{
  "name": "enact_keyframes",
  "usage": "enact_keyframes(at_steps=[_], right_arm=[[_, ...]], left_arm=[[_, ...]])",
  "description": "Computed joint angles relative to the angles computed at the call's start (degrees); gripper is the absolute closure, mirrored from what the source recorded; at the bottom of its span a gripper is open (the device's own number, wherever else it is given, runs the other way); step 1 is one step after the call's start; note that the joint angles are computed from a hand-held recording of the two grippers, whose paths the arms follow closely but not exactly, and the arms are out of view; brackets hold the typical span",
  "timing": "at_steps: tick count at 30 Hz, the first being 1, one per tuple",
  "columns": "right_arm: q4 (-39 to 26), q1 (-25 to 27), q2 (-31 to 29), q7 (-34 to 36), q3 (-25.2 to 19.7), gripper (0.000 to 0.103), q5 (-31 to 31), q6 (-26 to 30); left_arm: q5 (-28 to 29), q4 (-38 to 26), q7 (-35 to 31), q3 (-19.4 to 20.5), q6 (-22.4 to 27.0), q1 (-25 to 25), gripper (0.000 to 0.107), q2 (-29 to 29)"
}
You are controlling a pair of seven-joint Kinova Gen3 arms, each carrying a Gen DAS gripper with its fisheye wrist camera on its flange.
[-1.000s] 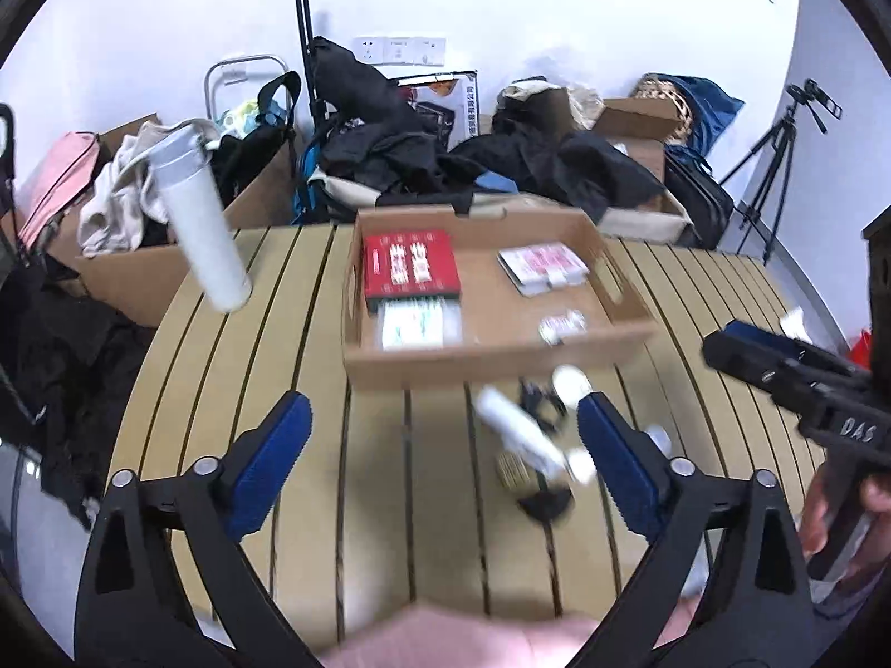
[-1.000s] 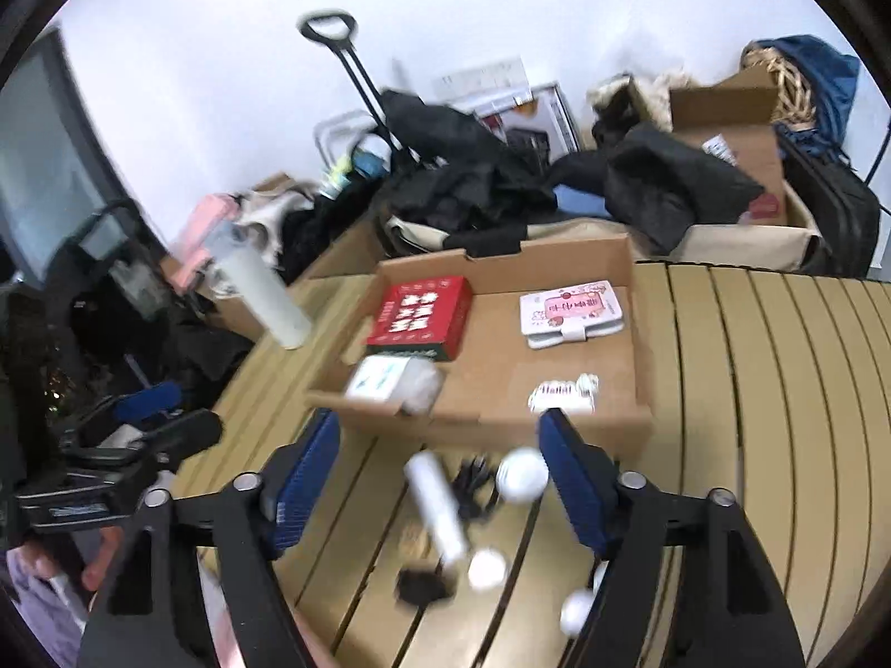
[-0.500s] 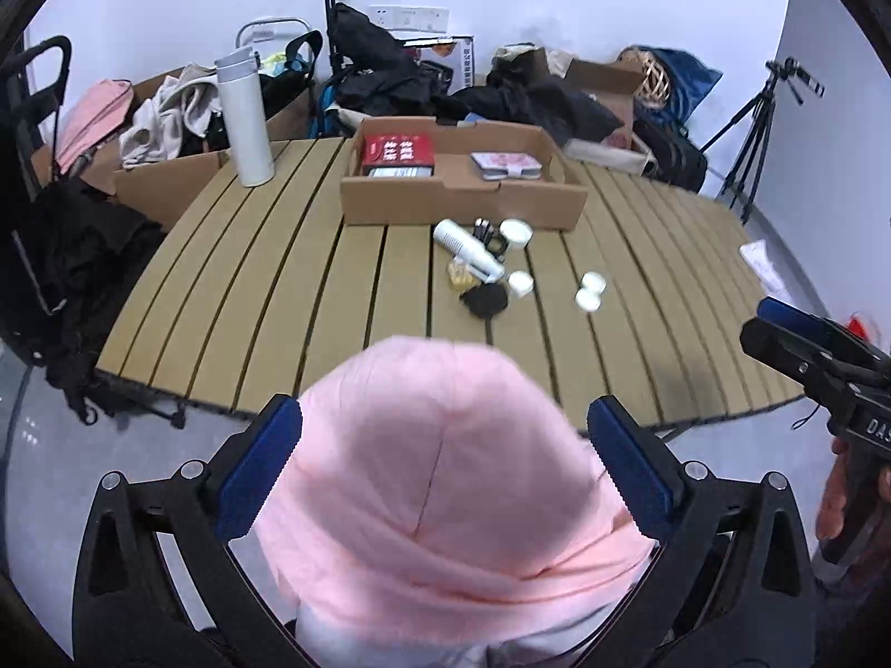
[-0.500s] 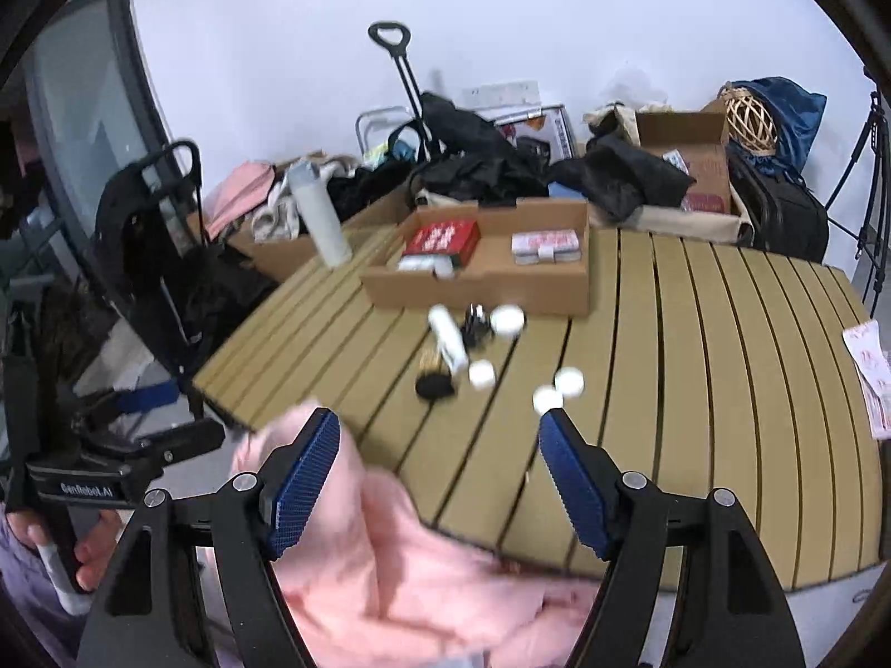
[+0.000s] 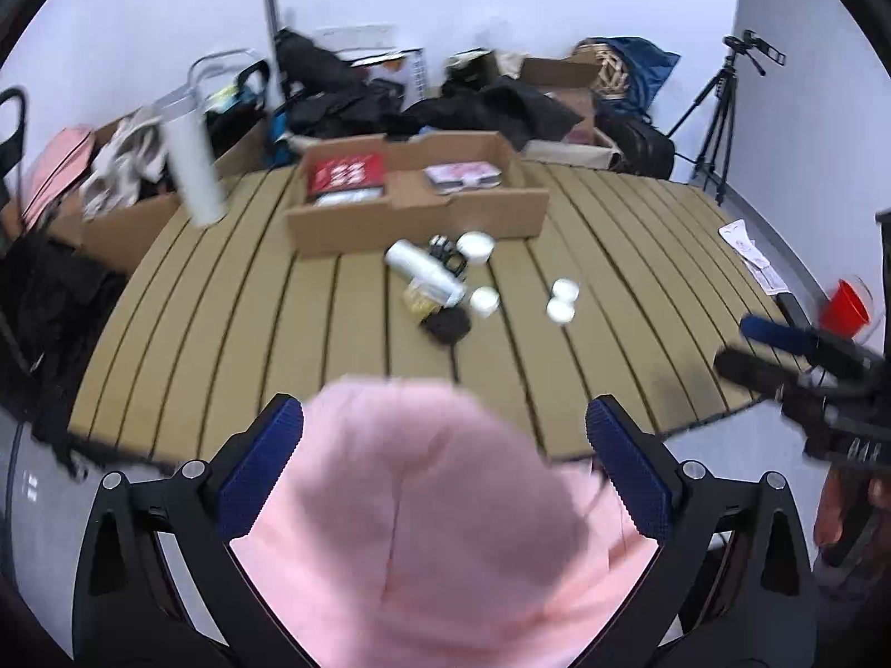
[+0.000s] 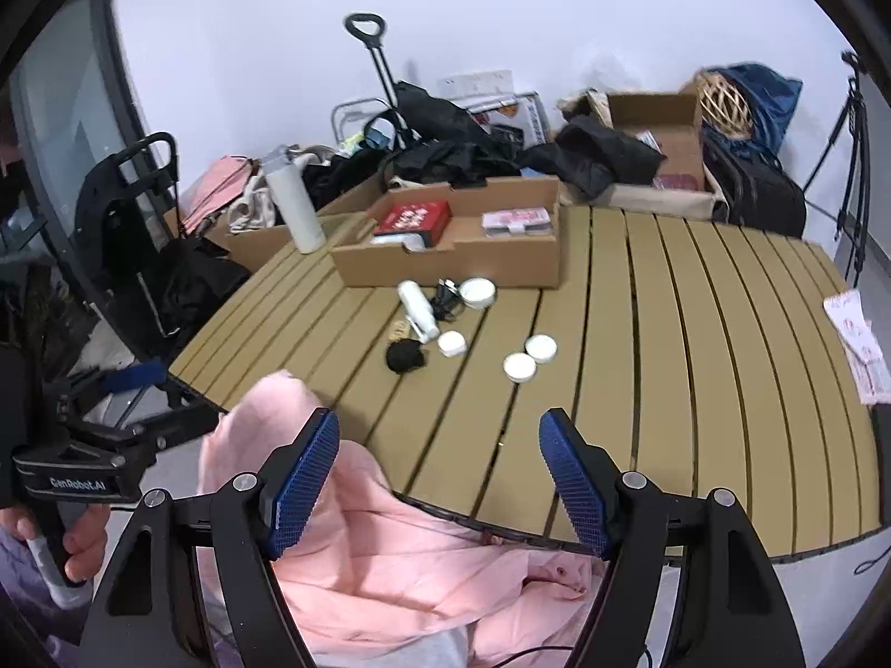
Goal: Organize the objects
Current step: 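Grasp the black cable bundle with the left tool while the right tool grasps a white lid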
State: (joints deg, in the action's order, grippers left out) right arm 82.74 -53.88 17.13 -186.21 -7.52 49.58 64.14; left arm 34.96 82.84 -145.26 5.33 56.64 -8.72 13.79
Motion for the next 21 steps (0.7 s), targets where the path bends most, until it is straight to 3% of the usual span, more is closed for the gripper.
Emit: enact_keyframes(at_steps=[3,5,7,10,12,14,18,19,21], right_arm=[[3.14,1.90,-0.13,-1.70,0.59,0.025,-0.53,-2.99],[4.85,2.83,-0.01,-2.73,0.95,0.029,-0.22,-4.70],[6.74,4.65,0.30,-3.08,1.36,0.034,-0.77,-7.50],[9.17,7.39,1.48,-3.16,2.51,0.037,-0.53,-12.85],[9.37,8.78,3.09,-1.82,3.45,0.042,-0.06,-15.53],[7.89,9.82,5.09,1.62,4.74,0.045,-1.58,-17.04],[2.36,12.45,10.08,10.36,6.21,0.049,-5.54,-18.13],[0.07,13.60,11.69,12.69,5.35,0.053,-6.39,-16.71],[-3.29,14.36,14.13,16.79,5.79,0.071,-9.48,-15.63]], left_arm=[[-4.22,-6.99,5.48,2.88,1.82,2.49,0.021,6.49],[-7.28,-12.30,10.14,0.86,3.29,7.11,0.039,11.43],[-8.66,-17.61,14.80,-3.45,5.26,12.26,0.043,16.29],[-10.92,-24.72,21.79,-5.24,9.04,15.29,0.044,22.44],[-14.74,-26.14,25.55,-2.01,8.56,14.72,0.049,24.34],[-18.90,-27.69,29.17,0.55,9.10,14.51,0.061,26.16],[-20.72,-25.43,28.76,2.71,6.10,13.86,0.073,25.97],[-20.48,-25.19,28.87,2.74,5.83,13.70,0.074,25.86],[-20.50,-25.15,28.92,3.05,6.04,13.40,0.075,25.84]])
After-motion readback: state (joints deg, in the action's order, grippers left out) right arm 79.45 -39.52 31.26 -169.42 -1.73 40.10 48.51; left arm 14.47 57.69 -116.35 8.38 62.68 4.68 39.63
